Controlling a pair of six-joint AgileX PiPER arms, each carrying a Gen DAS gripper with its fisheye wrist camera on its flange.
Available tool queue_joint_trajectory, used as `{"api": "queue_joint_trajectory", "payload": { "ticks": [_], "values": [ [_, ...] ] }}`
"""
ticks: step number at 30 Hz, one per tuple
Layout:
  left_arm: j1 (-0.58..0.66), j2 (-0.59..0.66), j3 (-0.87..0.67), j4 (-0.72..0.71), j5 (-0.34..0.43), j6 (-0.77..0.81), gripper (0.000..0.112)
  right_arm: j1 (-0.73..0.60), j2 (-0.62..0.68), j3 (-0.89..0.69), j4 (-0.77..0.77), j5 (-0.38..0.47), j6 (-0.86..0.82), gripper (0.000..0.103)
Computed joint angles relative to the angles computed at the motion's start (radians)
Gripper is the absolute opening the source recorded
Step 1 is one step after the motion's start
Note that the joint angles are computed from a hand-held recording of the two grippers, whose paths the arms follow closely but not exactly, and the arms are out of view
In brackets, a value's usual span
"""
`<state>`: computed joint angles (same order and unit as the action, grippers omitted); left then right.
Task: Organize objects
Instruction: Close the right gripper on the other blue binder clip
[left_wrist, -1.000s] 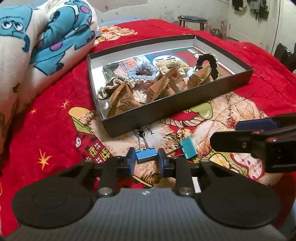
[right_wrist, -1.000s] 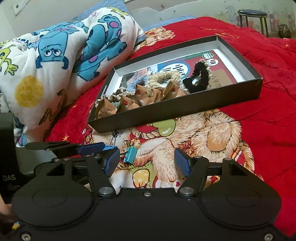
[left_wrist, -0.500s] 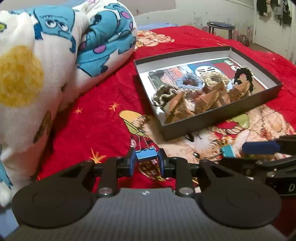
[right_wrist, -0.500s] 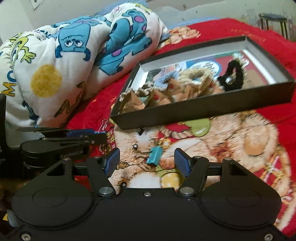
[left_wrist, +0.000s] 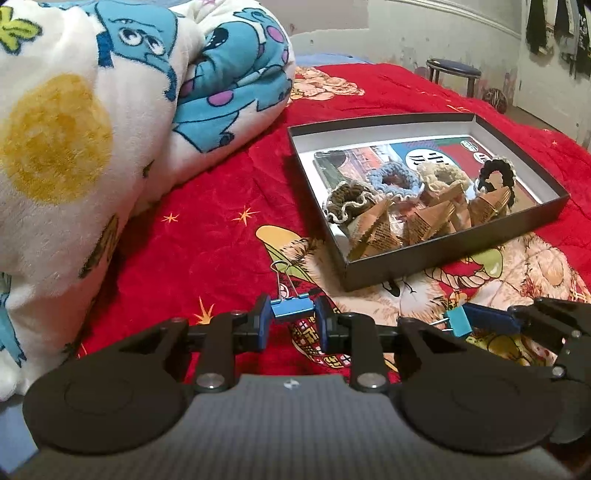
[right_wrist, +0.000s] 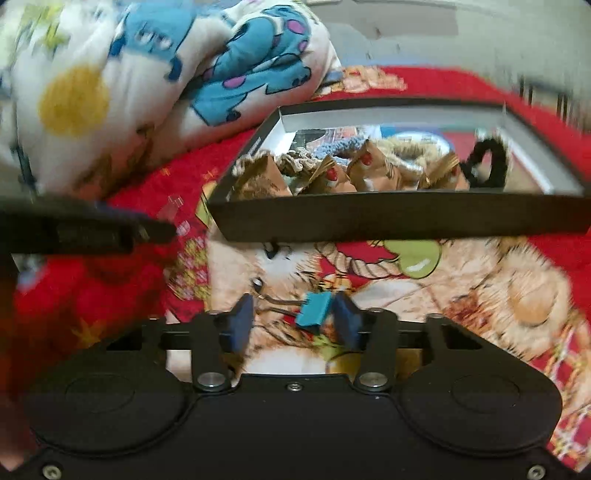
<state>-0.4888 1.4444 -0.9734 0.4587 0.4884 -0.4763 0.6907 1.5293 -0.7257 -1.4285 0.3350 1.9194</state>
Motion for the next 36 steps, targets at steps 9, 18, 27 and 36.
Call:
{"api": "queue_joint_trajectory", "payload": {
  "ticks": [9, 18, 27, 36],
  "values": [
    [-0.013, 0.001, 0.002, 0.003, -0.006, 0.012, 0.029, 0.026, 0.009, -0.003, -0.024, 0.054, -0.015, 0.032],
    [-0.016, -0.002, -0.003, 0.017, 0.001, -0.004, 0.03, 0.031, 0.052, -0.032, -0.099, 0.027, 0.051, 0.068],
    [-0.016, -0.009, -0.001, 0.02, 0.0, -0.006, 0.03, 0.08, 0.112, -0.096, 0.003, 0.157, -0.008, 0.049],
    [-0.015, -0.008, 0.009, -0.001, -0.024, 0.021, 0.03, 0.08, 0.088, -0.064, -0.053, 0.166, 0.089, 0.045]
  ]
}}
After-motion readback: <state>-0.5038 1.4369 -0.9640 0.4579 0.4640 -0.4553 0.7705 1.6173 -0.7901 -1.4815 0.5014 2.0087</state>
